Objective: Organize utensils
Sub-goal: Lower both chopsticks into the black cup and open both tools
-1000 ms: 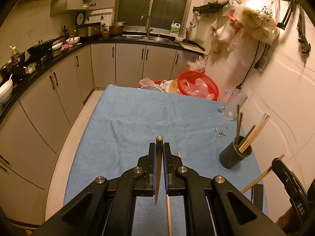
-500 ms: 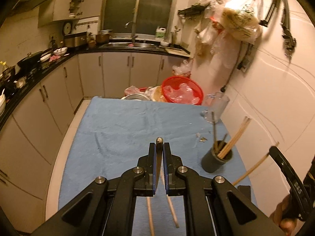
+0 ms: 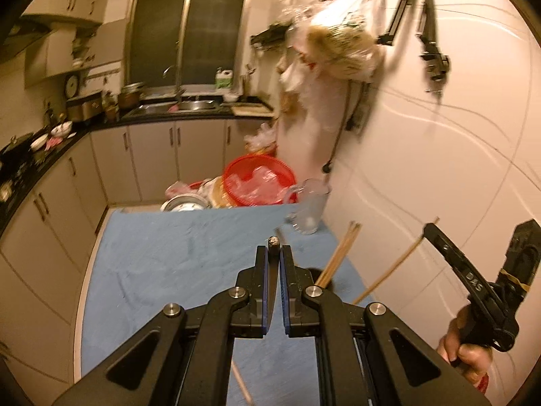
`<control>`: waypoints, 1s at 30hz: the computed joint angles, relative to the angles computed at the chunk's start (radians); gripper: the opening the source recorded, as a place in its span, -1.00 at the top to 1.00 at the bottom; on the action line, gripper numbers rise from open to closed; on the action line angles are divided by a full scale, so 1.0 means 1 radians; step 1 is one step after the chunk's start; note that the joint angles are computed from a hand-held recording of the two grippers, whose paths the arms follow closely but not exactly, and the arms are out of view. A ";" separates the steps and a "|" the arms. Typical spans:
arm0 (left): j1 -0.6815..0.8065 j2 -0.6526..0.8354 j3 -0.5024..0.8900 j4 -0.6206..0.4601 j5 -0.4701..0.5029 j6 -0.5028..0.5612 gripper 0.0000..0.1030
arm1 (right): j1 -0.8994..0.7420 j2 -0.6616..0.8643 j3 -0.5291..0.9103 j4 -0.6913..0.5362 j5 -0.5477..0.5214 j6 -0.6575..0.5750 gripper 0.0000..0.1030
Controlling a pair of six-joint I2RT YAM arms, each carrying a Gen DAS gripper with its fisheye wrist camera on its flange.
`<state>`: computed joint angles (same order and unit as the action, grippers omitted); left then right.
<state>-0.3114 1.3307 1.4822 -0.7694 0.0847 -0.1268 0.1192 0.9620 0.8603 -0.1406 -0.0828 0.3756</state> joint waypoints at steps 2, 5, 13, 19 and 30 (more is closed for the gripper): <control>-0.031 0.014 0.029 -0.004 -0.011 -0.005 0.87 | -0.028 0.000 0.015 0.002 -0.005 -0.009 0.89; -0.082 0.051 0.080 -0.002 -0.036 -0.014 0.87 | -0.066 0.015 0.036 0.005 -0.023 -0.018 0.89; -0.150 0.183 0.210 0.017 -0.060 -0.032 0.87 | -0.126 0.122 0.096 0.054 -0.057 -0.032 0.89; -0.154 0.300 0.259 0.056 -0.055 -0.059 0.87 | -0.139 0.224 0.115 0.103 -0.060 -0.041 0.89; -0.136 0.395 0.166 0.180 -0.047 -0.068 0.86 | -0.124 0.383 0.118 0.165 -0.058 -0.064 0.89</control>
<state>-0.4474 1.7254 1.6481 -0.5897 0.0377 -0.1950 -0.0048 1.3446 0.9778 0.0246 -0.1406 0.3112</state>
